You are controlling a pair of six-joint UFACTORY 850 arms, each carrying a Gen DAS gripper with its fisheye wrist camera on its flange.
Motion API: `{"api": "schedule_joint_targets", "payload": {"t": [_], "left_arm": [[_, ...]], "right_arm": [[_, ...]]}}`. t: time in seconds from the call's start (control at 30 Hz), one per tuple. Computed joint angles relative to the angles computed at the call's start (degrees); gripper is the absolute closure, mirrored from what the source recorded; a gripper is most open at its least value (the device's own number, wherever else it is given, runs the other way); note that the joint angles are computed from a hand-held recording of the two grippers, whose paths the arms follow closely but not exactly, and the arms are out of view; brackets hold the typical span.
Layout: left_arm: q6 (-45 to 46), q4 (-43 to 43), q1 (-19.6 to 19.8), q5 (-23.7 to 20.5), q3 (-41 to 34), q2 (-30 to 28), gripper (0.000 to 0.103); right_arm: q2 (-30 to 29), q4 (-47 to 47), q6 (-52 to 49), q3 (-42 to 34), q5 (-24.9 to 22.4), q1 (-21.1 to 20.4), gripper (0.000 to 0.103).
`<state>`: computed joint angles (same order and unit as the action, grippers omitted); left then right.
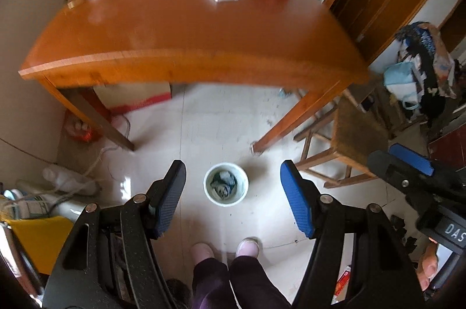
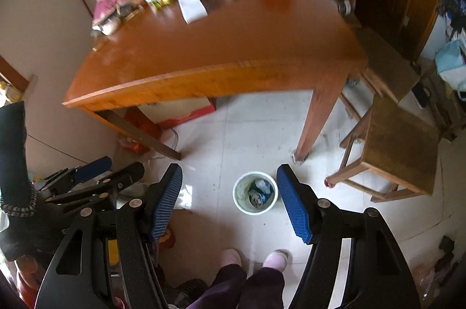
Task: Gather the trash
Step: 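Raise both open grippers from the bucket back toward the table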
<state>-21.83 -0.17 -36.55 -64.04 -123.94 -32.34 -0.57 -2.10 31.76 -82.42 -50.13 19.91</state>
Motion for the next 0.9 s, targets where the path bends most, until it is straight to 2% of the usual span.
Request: {"api": "schedule_joint_targets", "payload": {"t": [0.3, 0.53, 0.6, 0.77, 0.9], "left_arm": [[1.6, 3.0, -0.6, -0.6, -5.8, 4.7, 0.037], [3.9, 5.1, 0.2, 2.9, -5.2, 10.3, 0.026], [4.8, 5.0, 0.5, 3.9, -5.4, 10.9, 0.024], [6.2, 6.2, 0.9, 7.2, -4.5, 12.6, 0.013], [5.6, 6.5, 1.4, 7.9, -5.9, 11.8, 0.008]], "right_arm": [[1.8, -12.0, 10.0, -8.3, -5.0, 6.3, 0.039], [1.7, -22.3, 18.3, -13.3, -5.9, 11.3, 0.039], [1.6, -26.0, 21.1, -14.4, -6.0, 12.8, 0.034], [1.1, -32.6, 25.6, -16.0, -6.4, 15.7, 0.02], [0.4, -34.8, 25.7, -16.9, -7.0, 15.9, 0.018]]}}
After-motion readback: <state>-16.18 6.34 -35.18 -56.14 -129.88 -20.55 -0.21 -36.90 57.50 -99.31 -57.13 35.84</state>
